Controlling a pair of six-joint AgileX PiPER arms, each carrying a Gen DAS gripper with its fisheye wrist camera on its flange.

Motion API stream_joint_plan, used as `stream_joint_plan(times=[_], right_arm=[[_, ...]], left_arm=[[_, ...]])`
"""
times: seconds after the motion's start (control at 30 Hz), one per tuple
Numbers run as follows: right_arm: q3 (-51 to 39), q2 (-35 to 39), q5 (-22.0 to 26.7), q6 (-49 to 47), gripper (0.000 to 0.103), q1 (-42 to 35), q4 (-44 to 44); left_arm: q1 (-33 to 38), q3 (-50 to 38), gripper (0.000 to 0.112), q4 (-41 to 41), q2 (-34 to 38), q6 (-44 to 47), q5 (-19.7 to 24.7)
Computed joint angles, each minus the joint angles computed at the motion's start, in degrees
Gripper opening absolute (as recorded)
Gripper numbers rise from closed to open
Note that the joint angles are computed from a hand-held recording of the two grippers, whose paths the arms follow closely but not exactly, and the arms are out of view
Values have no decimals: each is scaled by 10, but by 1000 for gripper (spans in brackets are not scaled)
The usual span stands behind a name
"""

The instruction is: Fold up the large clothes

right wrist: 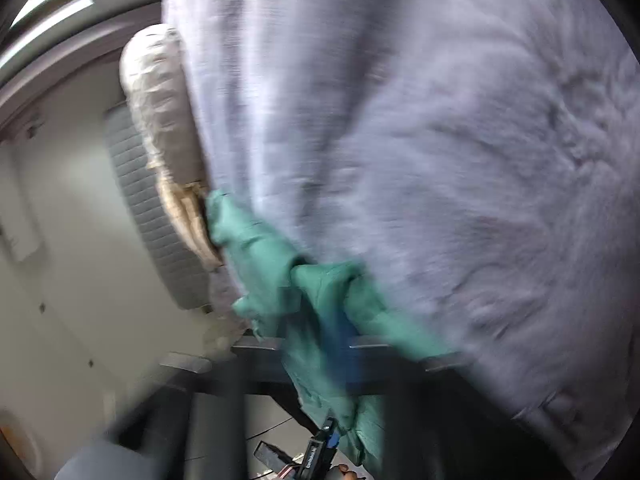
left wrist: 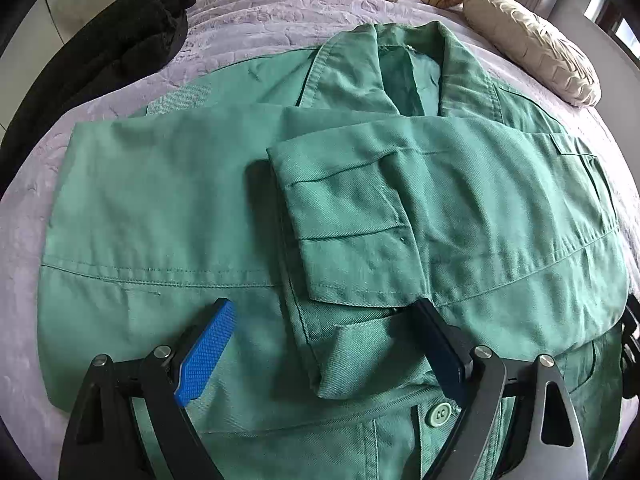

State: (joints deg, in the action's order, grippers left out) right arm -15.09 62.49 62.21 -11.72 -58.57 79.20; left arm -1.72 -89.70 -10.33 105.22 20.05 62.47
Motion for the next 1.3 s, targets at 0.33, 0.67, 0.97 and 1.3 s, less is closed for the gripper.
stream_joint_plan(times=[0.33, 0.67, 0.97, 1.3], right_arm=[[-120, -100, -60, 201, 2, 133, -280], [-249, -97, 12, 200, 8, 120, -376], [-479, 187, -129, 154, 8, 358, -413], [-540, 321, -179, 175, 0, 393, -528]], left_arm=[[-9, 8, 96, 19, 3, -15, -18], [5, -23, 96, 16, -6, -5, -14], [-24, -99, 96, 63, 52, -59, -42], [-30, -149, 97, 68, 123, -67, -68]])
